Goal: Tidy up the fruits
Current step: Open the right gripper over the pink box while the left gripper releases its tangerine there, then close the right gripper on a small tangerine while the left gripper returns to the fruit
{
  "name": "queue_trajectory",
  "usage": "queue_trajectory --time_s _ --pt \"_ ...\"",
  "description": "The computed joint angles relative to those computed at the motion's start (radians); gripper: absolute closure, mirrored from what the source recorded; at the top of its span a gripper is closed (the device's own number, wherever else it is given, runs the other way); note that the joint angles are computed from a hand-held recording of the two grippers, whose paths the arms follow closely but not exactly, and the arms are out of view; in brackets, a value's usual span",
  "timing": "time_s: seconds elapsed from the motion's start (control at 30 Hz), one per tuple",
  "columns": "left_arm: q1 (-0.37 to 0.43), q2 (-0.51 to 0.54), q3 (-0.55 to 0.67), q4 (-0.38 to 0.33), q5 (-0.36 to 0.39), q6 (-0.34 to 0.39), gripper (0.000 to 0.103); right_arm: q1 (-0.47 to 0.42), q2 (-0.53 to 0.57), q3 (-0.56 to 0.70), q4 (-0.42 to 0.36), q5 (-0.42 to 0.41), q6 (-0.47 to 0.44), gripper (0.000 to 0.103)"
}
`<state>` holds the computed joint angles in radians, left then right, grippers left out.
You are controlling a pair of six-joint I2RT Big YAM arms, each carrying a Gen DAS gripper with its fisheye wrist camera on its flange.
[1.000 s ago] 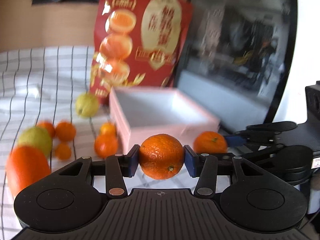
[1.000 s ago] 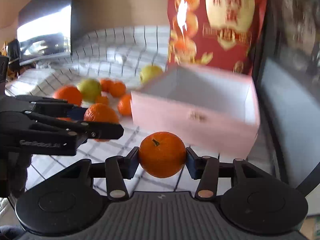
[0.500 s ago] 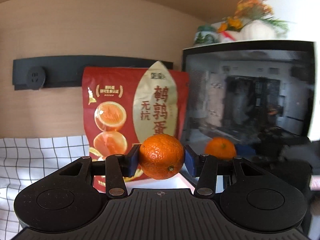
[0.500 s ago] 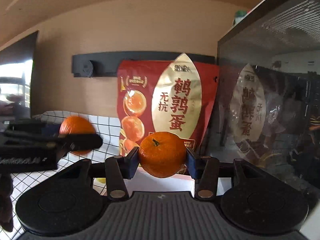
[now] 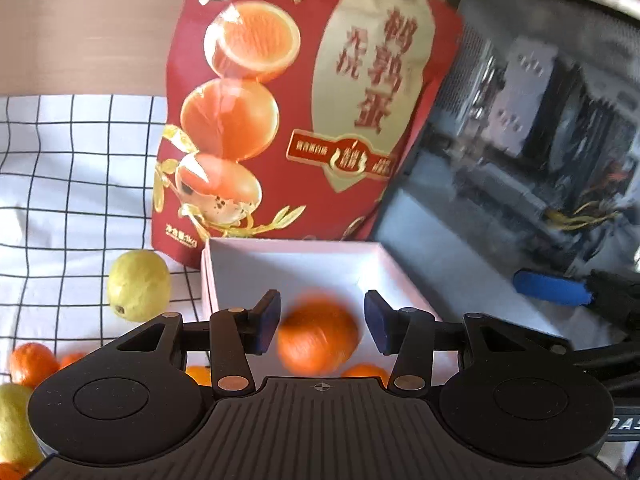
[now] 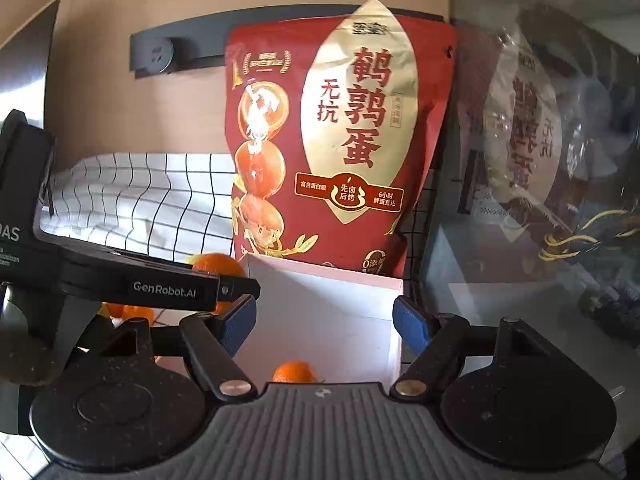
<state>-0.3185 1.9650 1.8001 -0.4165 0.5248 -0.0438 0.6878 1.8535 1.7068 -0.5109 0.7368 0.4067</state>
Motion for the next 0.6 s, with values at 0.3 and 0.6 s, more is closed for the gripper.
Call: queue_trajectory --time_s 0.3,0.6 --pt "0.080 -0.186 -0.246 0.173 -0.006 -0.023 0.052 0.056 0.087 0.140 -0.104 0.102 -0.030 0.022" --pt "0.264 -0.280 -0.612 0.532 -0.079 -0.230 0.052 0.084 0.203 0.243 -0.055 -0.142 -0.158 0.012"
